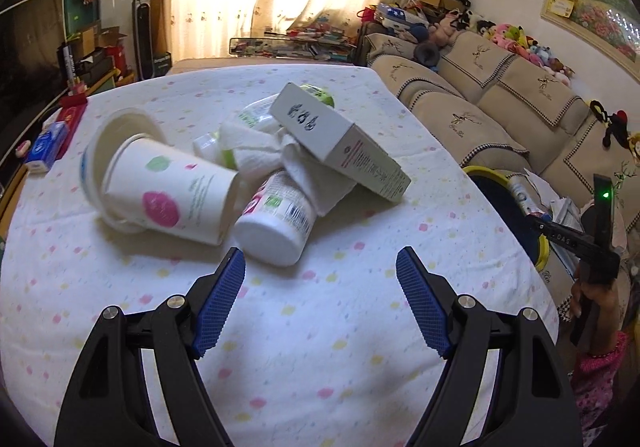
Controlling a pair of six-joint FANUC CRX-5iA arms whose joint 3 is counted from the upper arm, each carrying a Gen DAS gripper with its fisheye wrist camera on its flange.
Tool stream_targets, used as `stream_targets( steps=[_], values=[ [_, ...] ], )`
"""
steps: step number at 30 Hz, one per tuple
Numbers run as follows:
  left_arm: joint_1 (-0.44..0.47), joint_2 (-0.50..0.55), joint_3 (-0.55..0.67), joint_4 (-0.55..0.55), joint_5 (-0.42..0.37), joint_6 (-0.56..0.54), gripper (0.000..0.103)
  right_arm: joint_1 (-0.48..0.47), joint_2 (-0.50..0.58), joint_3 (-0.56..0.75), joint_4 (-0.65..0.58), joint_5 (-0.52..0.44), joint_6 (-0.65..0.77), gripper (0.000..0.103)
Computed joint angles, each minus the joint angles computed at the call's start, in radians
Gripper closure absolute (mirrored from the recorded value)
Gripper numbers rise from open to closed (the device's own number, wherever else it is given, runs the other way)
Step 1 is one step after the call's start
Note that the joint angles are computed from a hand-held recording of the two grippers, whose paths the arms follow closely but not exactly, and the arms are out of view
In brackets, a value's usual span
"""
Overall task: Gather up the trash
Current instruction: 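Carry the toothpaste tube into the bin and open the right tool, then grasp the white supplement bottle with the left tool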
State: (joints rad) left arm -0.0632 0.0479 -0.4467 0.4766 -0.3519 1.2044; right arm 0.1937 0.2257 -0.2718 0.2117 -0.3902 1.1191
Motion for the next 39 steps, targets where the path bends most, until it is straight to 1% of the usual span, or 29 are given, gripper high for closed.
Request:
stream_targets(
  steps=[2,3,4,6,10,12,14,18,21,26,31,32,35,36,38,39],
  values=[
    [-0.006,0.021,0.022,0.026,-0.008,-0.020,0.026,-0.008,0.021,0.002,0.049,0.007,-0.049,0.068],
    [-0.010,0.031,0.034,0.037,-0.012,-0.029,0.026,-0.012,0.027,0.000,0.061,0.014,-0.066,0.059],
    [-0.015,0.039,0.046,0.036,-0.015,-0.028,0.026,-0.016,0.031,-0.002,0.071,0.019,-0.080,0.057],
    [-0.024,0.052,0.074,0.016,-0.021,-0.014,0.026,-0.022,0.040,0.001,0.076,0.028,-0.089,0.056],
    [-0.032,0.073,0.134,-0.089,-0.039,0.082,0.026,-0.024,0.050,0.018,0.032,0.026,-0.043,0.056],
    [-0.032,0.083,0.168,-0.178,-0.055,0.165,0.026,-0.020,0.048,0.019,0.024,0.024,-0.033,0.056],
    [-0.032,0.089,0.190,-0.248,-0.069,0.221,0.026,-0.018,0.053,0.027,0.014,0.019,-0.020,0.056],
    [-0.028,0.108,0.215,-0.299,-0.084,0.238,0.026,-0.013,0.058,0.035,0.001,0.013,-0.009,0.056],
    [-0.033,0.131,0.252,-0.373,-0.102,0.271,0.026,-0.011,0.062,0.044,-0.024,0.006,0.017,0.056],
    [-0.028,0.157,0.284,-0.440,-0.130,0.277,0.026,-0.007,0.067,0.049,-0.032,-0.004,0.025,0.056],
    [-0.043,0.171,0.305,-0.530,-0.142,0.297,0.026,-0.004,0.075,0.061,-0.048,-0.017,0.043,0.056],
    [-0.046,0.175,0.312,-0.541,-0.146,0.301,0.026,-0.002,0.075,0.061,-0.051,-0.017,0.046,0.056],
    [-0.046,0.195,0.324,-0.529,-0.154,0.283,0.026,-0.001,0.077,0.064,-0.060,-0.018,0.057,0.056],
    [-0.050,0.203,0.334,-0.540,-0.159,0.292,0.026,0.000,0.077,0.063,-0.060,-0.018,0.057,0.056],
    [-0.051,0.216,0.346,-0.554,-0.168,0.303,0.033,0.001,0.077,0.064,-0.061,-0.020,0.059,0.056],
    [-0.050,0.221,0.349,-0.547,-0.170,0.301,0.037,0.000,0.076,0.063,-0.062,-0.020,0.061,0.056]
  ],
)
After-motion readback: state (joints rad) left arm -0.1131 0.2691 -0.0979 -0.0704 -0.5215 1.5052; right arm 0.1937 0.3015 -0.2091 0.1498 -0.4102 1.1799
